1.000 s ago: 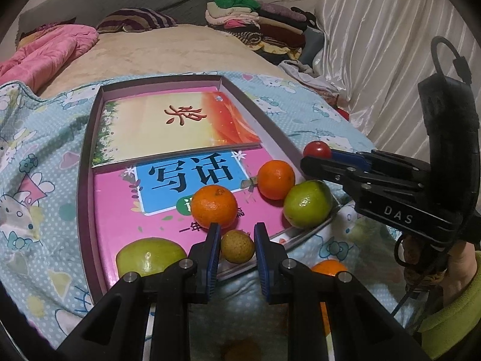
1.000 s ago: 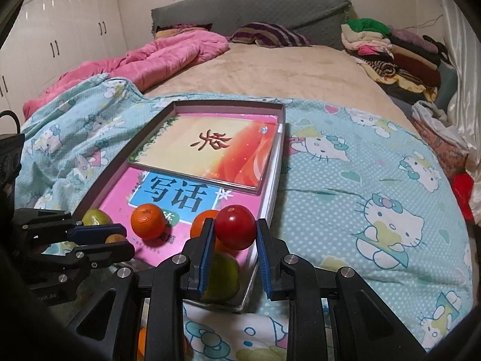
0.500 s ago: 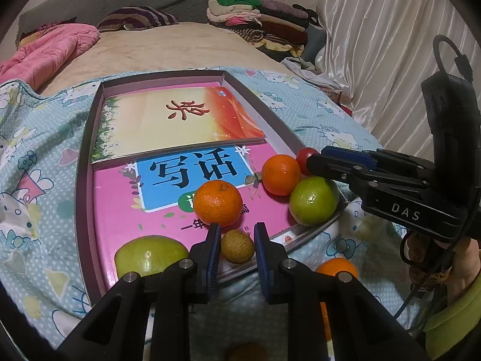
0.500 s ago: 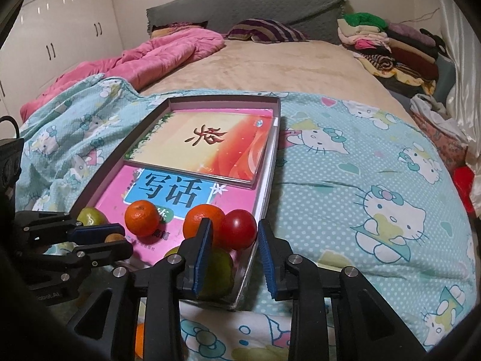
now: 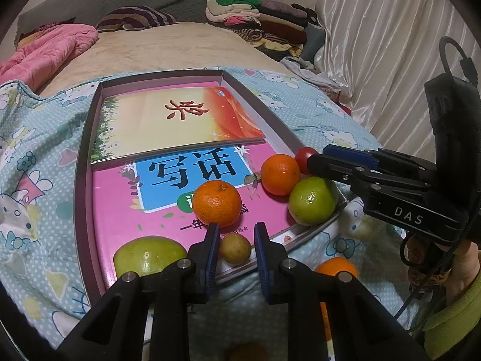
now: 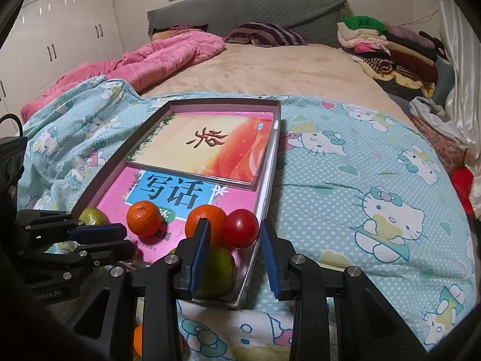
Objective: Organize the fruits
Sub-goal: 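Carry the brown fruit with the left tool and the red tomato with the right tool into the box, then open the left tool to release the brown fruit while the right tool releases the tomato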
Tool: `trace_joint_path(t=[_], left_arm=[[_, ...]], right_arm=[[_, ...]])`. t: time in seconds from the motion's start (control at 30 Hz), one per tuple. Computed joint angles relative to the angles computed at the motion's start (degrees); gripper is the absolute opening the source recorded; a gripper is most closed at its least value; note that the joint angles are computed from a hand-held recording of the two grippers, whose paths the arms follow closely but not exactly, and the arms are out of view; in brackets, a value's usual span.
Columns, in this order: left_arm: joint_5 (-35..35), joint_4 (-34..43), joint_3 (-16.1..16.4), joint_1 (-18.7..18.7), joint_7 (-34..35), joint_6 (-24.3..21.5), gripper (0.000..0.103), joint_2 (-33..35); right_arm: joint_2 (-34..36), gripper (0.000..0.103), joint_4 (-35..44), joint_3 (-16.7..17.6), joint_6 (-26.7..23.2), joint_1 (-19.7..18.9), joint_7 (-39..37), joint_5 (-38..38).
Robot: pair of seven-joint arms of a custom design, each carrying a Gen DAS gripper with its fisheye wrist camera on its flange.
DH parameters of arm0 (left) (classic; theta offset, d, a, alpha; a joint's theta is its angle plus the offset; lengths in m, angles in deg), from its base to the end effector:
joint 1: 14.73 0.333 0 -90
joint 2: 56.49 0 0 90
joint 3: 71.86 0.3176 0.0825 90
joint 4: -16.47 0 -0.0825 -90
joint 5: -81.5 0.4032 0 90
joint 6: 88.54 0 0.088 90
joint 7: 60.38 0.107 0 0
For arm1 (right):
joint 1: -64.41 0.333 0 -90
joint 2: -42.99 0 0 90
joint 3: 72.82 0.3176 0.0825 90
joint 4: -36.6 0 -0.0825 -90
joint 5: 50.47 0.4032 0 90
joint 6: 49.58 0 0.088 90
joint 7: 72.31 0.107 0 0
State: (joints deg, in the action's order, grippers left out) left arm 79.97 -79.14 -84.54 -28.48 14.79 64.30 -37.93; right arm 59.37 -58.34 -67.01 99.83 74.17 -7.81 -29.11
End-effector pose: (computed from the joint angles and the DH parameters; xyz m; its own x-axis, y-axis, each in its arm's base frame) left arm 0.6493 -0.3003 0.4943 -0.2230 -0.9418 0.2516 -0.8123 0.0368 -0.5821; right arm 0.6870 0.1750 0.5141 0.4601 -0.8831 -0.0919 -0.6942 -0.2933 -0.6573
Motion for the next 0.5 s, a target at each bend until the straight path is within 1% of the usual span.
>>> trace_joint_path(t=[0.17, 0.33, 0.5], left_arm=[[0.0, 0.0, 0.0, 0.0, 0.1, 0.0, 0.027, 0.0], [-0.7, -0.2, -0.3, 0.2, 0.4, 0.4, 0.035, -0.3], [-1.3, -0.7, -0.4, 0.3, 0.8, 0.8, 0.041, -1.1]], right_arm=[[-0.2, 0.035, -0.2, 0.1, 0.1, -0.1, -0.2, 0.2], [-0.8, 0.036, -1.0, 0.1, 0.8, 0.0, -0.5, 0.3], [-1.4, 0.036, -1.8, 0.2, 1.4, -0.1, -1.0, 1.0]])
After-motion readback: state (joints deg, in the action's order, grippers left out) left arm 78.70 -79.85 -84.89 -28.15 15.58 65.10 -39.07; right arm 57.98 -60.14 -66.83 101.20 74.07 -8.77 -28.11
